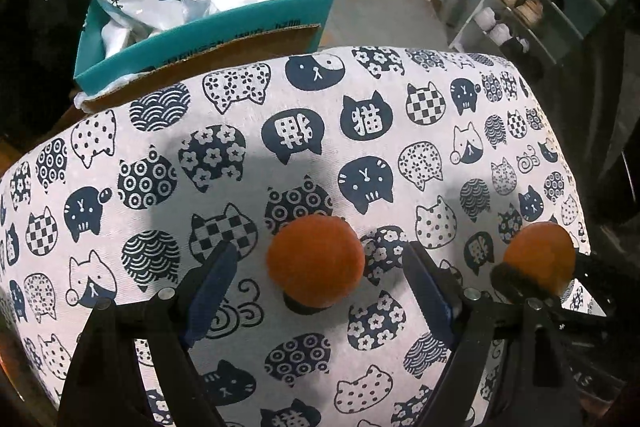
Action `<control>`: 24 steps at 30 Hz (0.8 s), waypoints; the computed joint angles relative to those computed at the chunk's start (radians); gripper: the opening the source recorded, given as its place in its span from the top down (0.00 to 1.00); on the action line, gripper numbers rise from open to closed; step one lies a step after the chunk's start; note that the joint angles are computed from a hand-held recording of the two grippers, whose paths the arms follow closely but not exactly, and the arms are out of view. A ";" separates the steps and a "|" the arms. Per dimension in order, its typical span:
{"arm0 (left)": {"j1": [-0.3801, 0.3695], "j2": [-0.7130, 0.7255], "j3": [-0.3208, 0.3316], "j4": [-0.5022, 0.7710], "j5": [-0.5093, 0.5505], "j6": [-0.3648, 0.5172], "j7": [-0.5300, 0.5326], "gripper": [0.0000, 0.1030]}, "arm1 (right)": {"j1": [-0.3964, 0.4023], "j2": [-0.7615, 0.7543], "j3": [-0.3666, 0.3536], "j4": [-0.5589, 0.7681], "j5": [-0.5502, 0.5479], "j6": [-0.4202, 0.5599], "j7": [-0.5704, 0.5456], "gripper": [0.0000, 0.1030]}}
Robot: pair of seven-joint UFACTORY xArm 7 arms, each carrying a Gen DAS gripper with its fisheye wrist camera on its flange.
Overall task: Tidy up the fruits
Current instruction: 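Lift the tangerine with the left tool while the right tool carries the orange toward the bowl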
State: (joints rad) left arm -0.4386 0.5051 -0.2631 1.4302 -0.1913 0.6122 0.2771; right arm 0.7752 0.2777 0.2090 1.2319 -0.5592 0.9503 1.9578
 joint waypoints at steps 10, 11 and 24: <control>0.009 0.022 -0.007 0.009 0.005 0.002 0.045 0.52 | -0.002 0.017 -0.003 0.018 0.011 0.000 -0.032 0.35; 0.011 0.020 -0.007 0.005 0.002 -0.002 0.050 0.52 | -0.001 0.016 -0.004 0.019 0.011 0.002 -0.034 0.35; 0.063 -0.147 -0.035 -0.122 -0.092 -0.088 0.179 0.53 | 0.025 0.011 -0.003 0.117 -0.049 0.119 -0.066 0.35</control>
